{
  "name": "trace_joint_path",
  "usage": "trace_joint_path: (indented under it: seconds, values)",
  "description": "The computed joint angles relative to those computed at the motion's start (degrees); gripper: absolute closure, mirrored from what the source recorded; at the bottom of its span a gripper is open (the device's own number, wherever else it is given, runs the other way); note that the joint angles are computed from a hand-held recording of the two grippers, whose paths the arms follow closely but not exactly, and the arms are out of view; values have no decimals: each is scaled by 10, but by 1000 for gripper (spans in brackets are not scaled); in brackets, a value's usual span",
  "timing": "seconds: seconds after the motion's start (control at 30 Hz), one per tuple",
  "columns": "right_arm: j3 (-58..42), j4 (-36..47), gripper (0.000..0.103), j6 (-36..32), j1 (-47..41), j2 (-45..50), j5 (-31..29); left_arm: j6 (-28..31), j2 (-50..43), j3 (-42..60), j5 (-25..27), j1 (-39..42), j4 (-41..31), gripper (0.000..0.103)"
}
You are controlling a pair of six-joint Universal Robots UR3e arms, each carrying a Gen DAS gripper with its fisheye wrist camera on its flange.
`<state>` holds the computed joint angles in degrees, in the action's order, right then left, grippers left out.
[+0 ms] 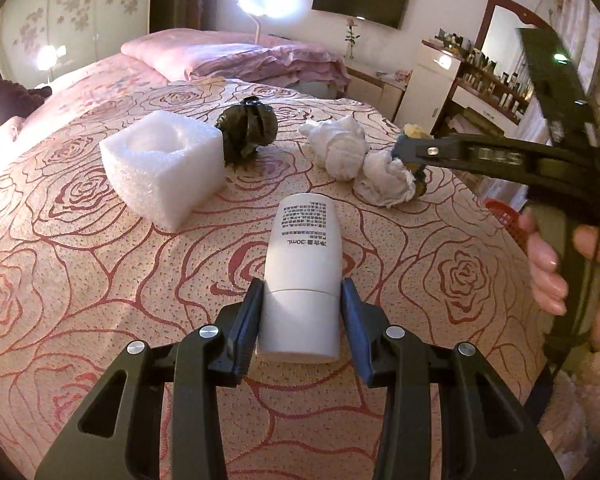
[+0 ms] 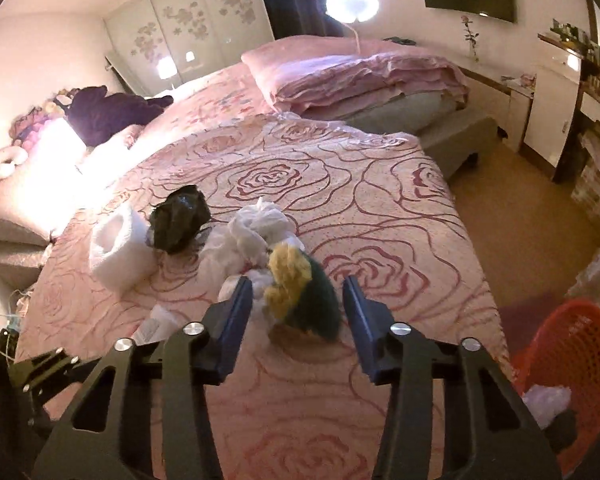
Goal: Collect trash
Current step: 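Grasp the yellow-green plush item with the right tool while the left tool holds the bottle, then carry the bottle and plush item over the red wastebasket with both tools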
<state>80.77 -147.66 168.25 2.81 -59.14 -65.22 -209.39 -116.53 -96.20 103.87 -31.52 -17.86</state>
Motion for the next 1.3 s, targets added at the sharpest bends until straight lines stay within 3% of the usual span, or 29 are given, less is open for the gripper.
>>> trace_joint_path:
  seconds: [0.07, 0.3, 0.87, 1.3]
  values:
    - [-18, 13, 70, 4, 5, 14, -8, 0, -1, 2, 0, 0, -1, 65]
    - [23, 11, 74, -2, -9, -17, -2, 1, 1, 2, 0, 1, -3, 65]
    - [357, 22, 74, -137, -140, -293, 35, -5, -43, 92, 11, -38, -65, 65]
    - [385, 16, 74, -150, -165, -310, 65, -21, -63, 129, 32, -65, -96, 65]
